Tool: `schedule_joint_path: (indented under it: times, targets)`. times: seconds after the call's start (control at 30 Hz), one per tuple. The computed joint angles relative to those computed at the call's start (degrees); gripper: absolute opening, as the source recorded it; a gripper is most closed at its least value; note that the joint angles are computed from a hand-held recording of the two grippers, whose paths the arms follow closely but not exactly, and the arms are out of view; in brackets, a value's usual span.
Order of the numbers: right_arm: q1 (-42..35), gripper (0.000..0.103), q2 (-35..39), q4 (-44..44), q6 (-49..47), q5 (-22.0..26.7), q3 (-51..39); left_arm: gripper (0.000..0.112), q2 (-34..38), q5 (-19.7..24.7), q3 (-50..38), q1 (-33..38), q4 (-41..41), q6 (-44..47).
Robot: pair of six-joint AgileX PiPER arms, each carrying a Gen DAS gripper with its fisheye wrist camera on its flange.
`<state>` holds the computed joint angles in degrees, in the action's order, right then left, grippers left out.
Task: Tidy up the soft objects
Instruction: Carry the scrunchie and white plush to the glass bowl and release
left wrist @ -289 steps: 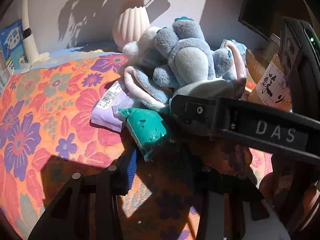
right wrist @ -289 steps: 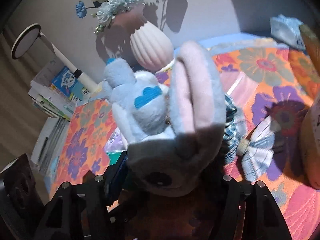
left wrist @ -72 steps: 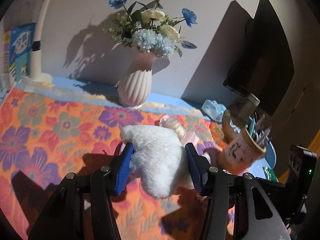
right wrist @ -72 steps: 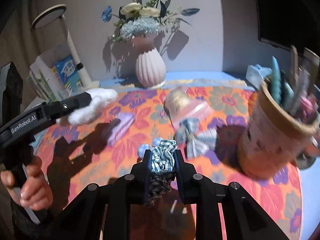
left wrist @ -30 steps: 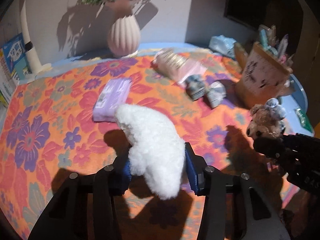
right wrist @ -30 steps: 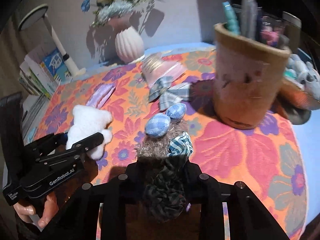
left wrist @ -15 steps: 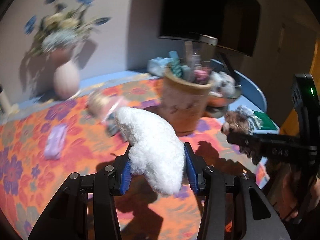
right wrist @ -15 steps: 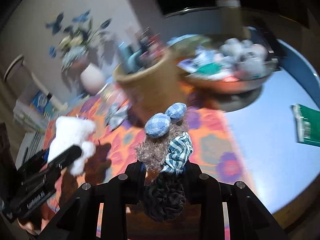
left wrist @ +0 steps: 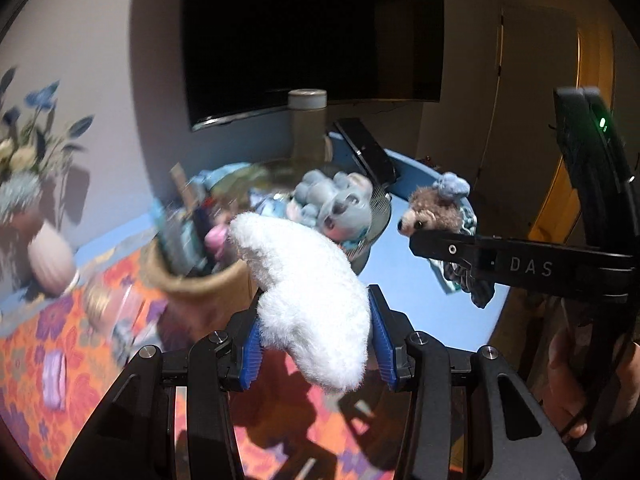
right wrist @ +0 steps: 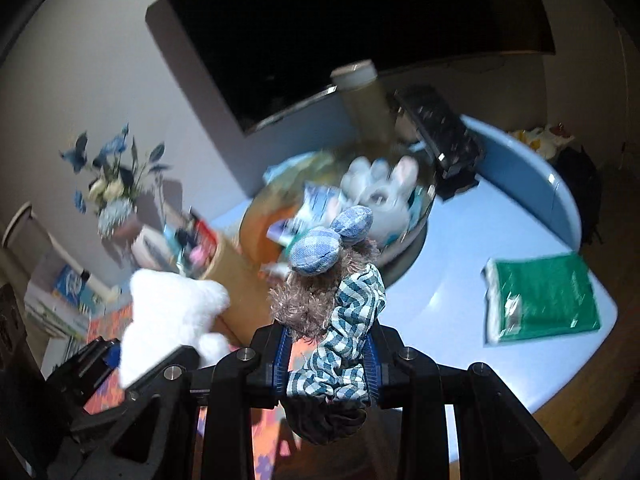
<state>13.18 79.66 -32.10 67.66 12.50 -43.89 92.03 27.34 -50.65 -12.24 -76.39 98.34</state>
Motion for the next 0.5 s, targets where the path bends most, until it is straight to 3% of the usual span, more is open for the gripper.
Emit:
schedule_joint_path:
  times: [0.37, 0.5]
  targets:
    - [-6.6, 0.030, 9.1, 9.9, -18.0, 2.8, -15.2, 0.043, 7.9, -7.2, -15.5, -8.9, 14.7, -21.8]
    - [-10.8, 0.030, 16.0, 24.2, -33.3, 4.1, -24.1, 0.043, 12.2, -9.4, -22.1, -10.0, 23.0, -30.9]
